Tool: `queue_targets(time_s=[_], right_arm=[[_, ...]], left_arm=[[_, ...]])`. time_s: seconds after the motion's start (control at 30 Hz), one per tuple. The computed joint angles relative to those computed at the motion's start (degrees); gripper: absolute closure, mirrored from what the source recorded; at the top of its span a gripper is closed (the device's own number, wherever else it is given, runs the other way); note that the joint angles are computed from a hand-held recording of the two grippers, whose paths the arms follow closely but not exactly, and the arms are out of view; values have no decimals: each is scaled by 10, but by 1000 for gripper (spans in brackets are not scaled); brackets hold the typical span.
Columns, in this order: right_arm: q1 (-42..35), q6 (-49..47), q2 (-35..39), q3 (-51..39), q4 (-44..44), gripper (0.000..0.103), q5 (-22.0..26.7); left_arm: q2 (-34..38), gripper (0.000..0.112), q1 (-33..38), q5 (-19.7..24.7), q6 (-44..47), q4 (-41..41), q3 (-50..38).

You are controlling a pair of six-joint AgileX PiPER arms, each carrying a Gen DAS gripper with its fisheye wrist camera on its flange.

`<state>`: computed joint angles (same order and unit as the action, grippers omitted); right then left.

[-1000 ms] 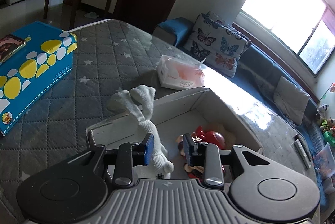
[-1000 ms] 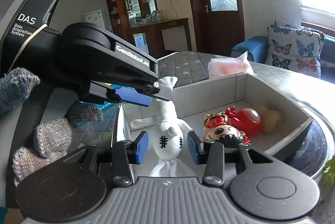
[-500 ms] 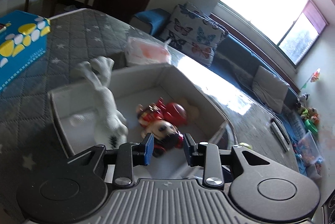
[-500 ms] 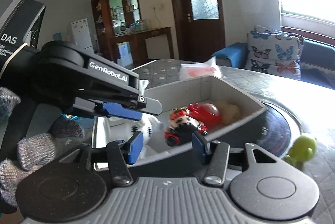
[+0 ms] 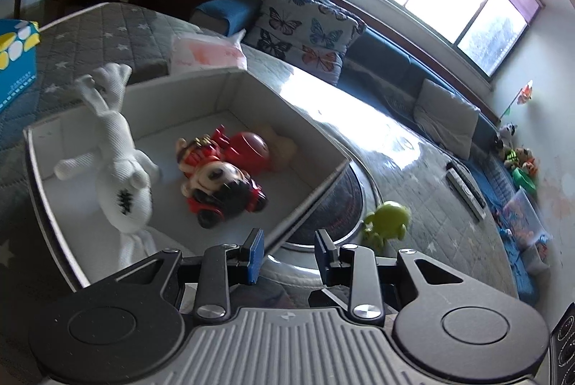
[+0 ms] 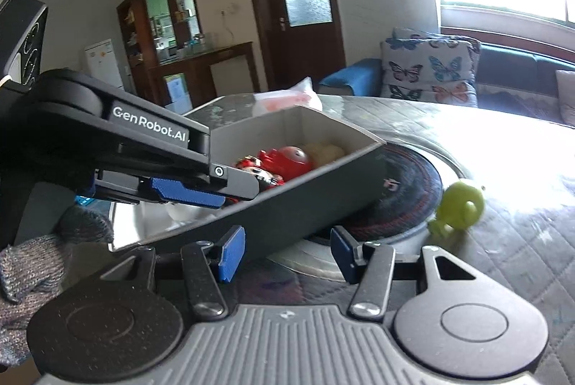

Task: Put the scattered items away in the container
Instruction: 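Open the left gripper to drop the plush rabbit into the box, then move the left gripper to the green alien toy and close on it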

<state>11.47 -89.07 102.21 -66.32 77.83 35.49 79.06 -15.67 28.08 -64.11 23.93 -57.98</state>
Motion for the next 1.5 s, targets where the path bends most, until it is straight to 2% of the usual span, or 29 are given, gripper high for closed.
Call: queue_targets(time_s=[0.07, 0.17, 0.27, 0.37, 0.53, 0.73, 0.97, 1.1, 1.33, 1.5], right_arm=[[-6, -3, 0, 4, 1, 49, -4], [-12, -9, 1, 8, 6, 49, -15], [-19, -12, 4, 12, 11, 49, -25], [-32, -18, 4, 16, 16, 49, -31], [-45, -13, 16, 4, 14, 47, -54], [-54, 17, 50, -38, -3, 42, -79], [-70, 109, 118, -131, -57, 42, -67], [-71, 187, 168, -203, -108, 42, -58], [-71, 302, 241, -316, -187, 42, -27], [-75, 348, 276, -367, -216, 43, -5]], left_arm=[[10, 79, -10, 1, -14, 16, -5], [28, 79, -45, 27, -83, 100, -18], [37, 79, -50, 19, -64, 85, -28], [53, 79, -70, 28, -86, 117, -42], [96, 79, -75, 9, -42, 89, -79], [150, 79, -56, -41, 63, -7, -130], [226, 79, -33, -45, 193, -128, -219], [273, 79, -15, -30, 277, -213, -279], [341, 79, -2, 28, 309, -235, -373], [370, 78, 5, 49, 345, -266, -410]])
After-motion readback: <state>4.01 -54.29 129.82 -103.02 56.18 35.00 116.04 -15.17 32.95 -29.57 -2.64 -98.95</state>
